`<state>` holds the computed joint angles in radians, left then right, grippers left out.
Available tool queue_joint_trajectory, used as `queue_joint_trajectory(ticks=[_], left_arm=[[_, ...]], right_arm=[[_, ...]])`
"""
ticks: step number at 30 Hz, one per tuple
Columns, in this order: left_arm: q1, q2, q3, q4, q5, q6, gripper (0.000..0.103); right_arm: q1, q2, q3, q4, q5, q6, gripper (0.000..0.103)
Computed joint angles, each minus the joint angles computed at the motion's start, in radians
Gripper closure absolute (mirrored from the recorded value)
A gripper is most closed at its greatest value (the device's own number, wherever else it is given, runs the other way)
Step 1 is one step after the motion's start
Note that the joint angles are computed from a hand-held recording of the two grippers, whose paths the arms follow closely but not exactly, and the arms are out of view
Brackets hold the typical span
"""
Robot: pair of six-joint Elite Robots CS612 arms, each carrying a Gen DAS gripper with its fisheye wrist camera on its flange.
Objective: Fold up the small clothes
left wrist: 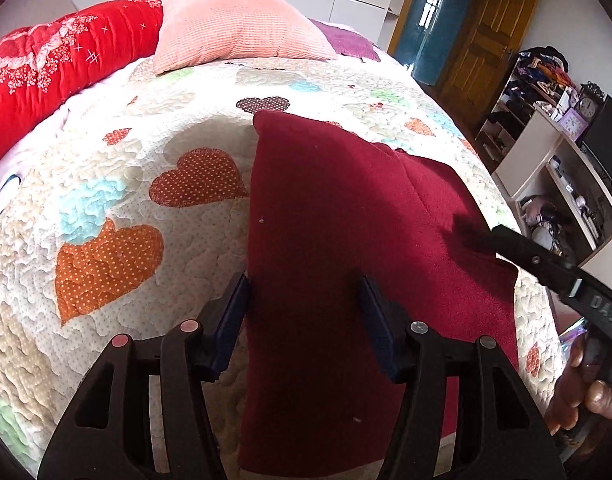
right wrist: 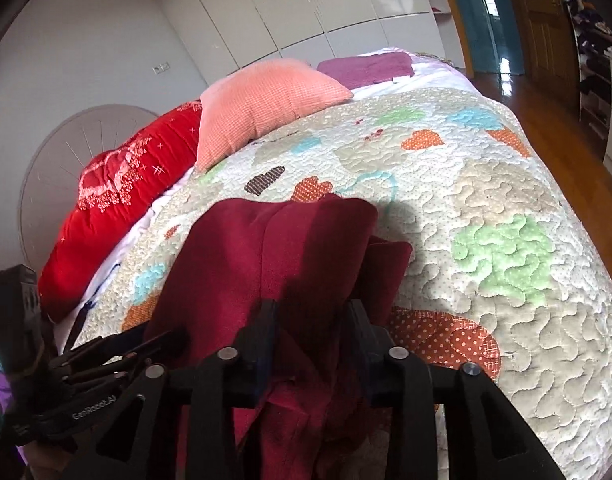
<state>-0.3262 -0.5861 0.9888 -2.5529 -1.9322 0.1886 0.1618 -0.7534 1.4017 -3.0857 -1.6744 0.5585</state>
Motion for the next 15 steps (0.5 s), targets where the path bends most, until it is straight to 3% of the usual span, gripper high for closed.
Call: queue_joint_trajectory(ticks=[5,8,15], left_arm=[[-0.004,-0.01,0.01,-0.031,0.011,0.004,0.046],[-0.007,-0.008,0.005,-0.046,0.025,0.01,0.046],[-0.015,0.017,-0.032,-0.02,0.056,0.021,0.046]], right_arm=[[0.017,-0.003,-0.022,-0.028,0.002,-0.081,0.061],[0.025,0.019,-0.064,0.013,-0.008,-0.114,0.061],[0.018,0.062,-0.123,0.12,-0.03,-0.082,0.061]])
